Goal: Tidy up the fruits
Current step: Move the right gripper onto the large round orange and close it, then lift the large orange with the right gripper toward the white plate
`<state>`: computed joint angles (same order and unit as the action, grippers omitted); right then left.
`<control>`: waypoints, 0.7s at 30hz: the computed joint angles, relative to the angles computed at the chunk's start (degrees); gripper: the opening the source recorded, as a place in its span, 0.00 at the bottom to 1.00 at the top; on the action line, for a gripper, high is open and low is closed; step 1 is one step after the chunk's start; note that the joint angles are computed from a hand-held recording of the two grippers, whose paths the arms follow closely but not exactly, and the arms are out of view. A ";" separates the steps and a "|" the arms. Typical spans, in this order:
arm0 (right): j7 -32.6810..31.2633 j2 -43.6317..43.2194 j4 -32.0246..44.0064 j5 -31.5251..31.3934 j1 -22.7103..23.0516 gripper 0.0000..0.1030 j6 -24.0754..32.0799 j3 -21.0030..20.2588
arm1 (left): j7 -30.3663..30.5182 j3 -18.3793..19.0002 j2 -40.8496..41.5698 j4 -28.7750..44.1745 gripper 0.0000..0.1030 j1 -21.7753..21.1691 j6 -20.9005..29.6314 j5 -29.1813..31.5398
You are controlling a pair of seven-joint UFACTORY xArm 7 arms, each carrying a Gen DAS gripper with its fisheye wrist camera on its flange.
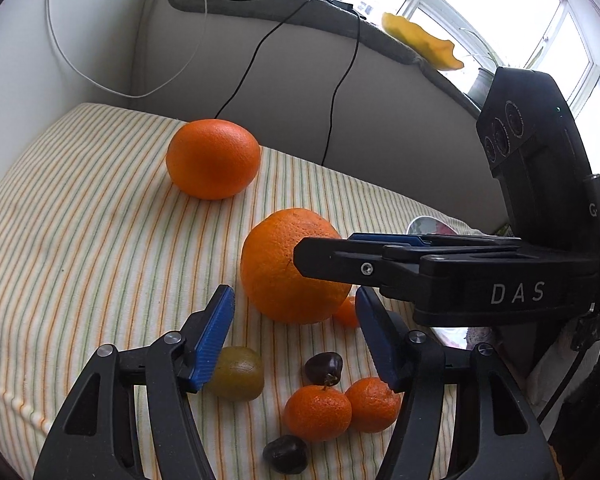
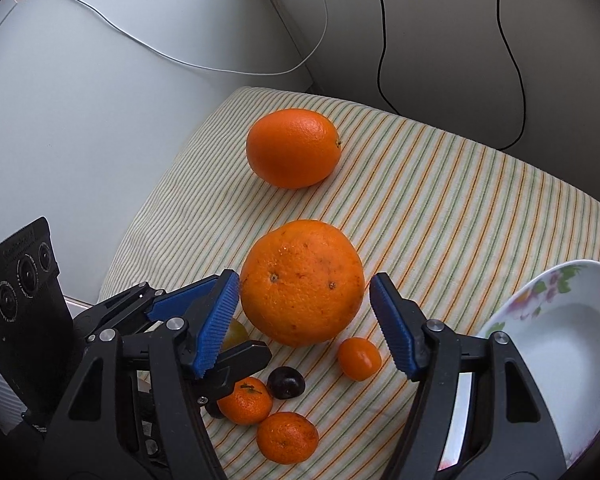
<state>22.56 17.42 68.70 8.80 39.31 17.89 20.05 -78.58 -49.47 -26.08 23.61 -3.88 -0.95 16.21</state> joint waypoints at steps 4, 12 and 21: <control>-3.34 2.16 1.47 4.17 -2.43 0.69 0.28 2.34 | 0.65 0.18 1.87 -0.18 0.61 0.78 -2.24 -0.09; -4.66 4.23 3.31 4.97 -1.56 0.69 0.71 1.73 | 3.03 -3.24 2.76 0.13 0.53 4.49 -4.00 -2.32; -4.30 2.74 1.05 6.87 -1.91 0.68 -0.83 2.25 | 2.24 -5.54 1.17 0.63 0.50 6.25 -2.30 -2.09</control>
